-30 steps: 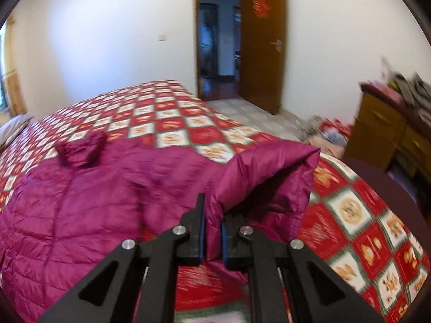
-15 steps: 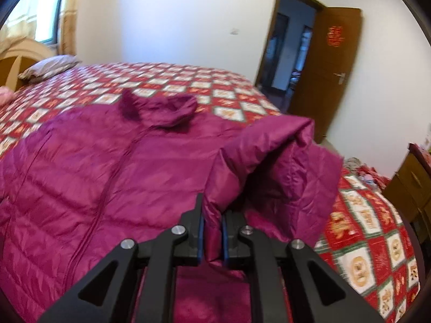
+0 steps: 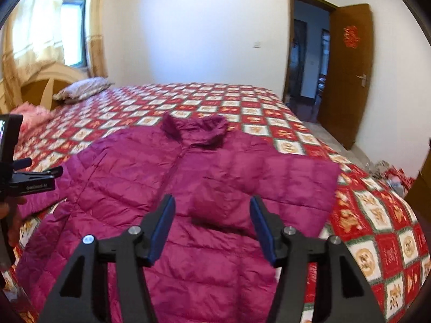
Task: Fold large clothes
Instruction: 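Grasp the jacket sleeve cuff with the right gripper and fold it across the body, then grasp the other sleeve with the left gripper and fold it across the jacket body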
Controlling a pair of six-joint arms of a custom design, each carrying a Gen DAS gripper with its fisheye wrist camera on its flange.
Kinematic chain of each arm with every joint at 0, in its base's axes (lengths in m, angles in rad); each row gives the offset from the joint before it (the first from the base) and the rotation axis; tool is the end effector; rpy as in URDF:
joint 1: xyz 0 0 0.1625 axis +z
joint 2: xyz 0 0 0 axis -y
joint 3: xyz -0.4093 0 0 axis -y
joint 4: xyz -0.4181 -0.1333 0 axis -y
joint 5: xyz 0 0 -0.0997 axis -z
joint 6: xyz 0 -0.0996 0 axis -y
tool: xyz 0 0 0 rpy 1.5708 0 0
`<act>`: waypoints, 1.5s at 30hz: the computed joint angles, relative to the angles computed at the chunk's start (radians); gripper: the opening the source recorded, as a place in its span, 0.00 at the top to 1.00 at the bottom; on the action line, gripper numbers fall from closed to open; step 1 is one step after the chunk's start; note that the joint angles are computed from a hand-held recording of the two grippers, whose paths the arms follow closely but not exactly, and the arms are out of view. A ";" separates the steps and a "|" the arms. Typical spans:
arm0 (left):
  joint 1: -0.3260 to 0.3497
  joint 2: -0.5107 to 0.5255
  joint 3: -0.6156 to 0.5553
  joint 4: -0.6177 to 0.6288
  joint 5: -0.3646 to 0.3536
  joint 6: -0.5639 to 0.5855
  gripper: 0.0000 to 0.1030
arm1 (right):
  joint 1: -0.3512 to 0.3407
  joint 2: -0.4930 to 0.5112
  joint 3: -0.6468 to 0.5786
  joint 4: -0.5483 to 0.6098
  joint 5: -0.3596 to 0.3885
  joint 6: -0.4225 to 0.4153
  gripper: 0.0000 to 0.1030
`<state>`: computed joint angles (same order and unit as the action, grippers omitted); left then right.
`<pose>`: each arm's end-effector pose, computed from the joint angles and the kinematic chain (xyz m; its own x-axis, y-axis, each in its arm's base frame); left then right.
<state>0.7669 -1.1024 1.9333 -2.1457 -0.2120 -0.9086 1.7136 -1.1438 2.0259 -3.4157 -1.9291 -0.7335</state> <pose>-0.2416 -0.5532 0.1734 -0.5295 -0.3306 -0.7812 0.4537 0.6677 -0.5902 0.1783 -0.5489 0.2408 -0.6646 -0.2659 0.6983 -0.7084 0.5215 -0.4756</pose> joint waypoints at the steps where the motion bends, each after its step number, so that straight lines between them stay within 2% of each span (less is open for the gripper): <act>1: -0.005 0.023 -0.009 -0.069 -0.007 0.058 0.01 | -0.010 -0.016 0.008 -0.008 0.005 0.013 0.36; 3: -0.011 0.060 -0.030 -0.174 -0.034 0.142 0.01 | -0.029 -0.043 0.020 -0.022 0.014 0.040 0.28; 7: -0.014 0.162 -0.110 -0.330 -0.109 0.284 0.01 | -0.063 -0.072 0.026 -0.032 0.021 0.064 0.26; 11: -0.013 0.269 -0.204 -0.398 -0.167 0.380 0.01 | -0.103 -0.050 -0.006 -0.017 -0.025 0.075 0.26; 14: -0.012 0.348 -0.276 -0.454 -0.214 0.452 0.01 | -0.135 -0.061 -0.013 0.023 -0.036 0.109 0.26; 17: -0.013 0.419 -0.349 -0.502 -0.262 0.529 0.01 | -0.150 -0.063 -0.006 0.019 -0.035 0.106 0.26; 23: -0.009 0.543 -0.487 -0.508 -0.322 0.637 0.01 | -0.171 -0.050 -0.002 0.004 -0.036 0.082 0.26; 25: -0.004 0.568 -0.512 -0.511 -0.360 0.660 0.16 | -0.177 -0.037 -0.016 0.010 -0.045 0.084 0.26; 26: -0.001 0.573 -0.518 -0.505 -0.379 0.666 0.46 | -0.180 -0.032 -0.023 0.012 -0.047 0.089 0.26; 27: 0.003 0.576 -0.525 -0.485 -0.407 0.664 0.82 | -0.185 -0.028 -0.031 0.012 -0.046 0.093 0.26; 28: 0.012 0.575 -0.533 -0.456 -0.450 0.648 0.94 | -0.187 -0.025 -0.038 0.013 -0.048 0.098 0.26; 30: 0.012 0.568 -0.515 -0.491 -0.460 0.663 0.95 | -0.189 -0.020 -0.054 0.022 -0.053 0.111 0.26; 36: -0.007 0.492 -0.410 -0.600 -0.401 0.751 0.96 | -0.188 -0.011 -0.083 0.031 -0.063 0.123 0.26; 45: -0.012 0.323 -0.227 -0.594 -0.259 0.702 0.97 | -0.152 0.016 -0.100 0.019 -0.080 0.100 0.26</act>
<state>0.7552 -0.7797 1.7066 -2.7397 -0.4710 -0.2063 1.5615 -1.1277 1.9262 -3.3969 -2.0086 -0.6332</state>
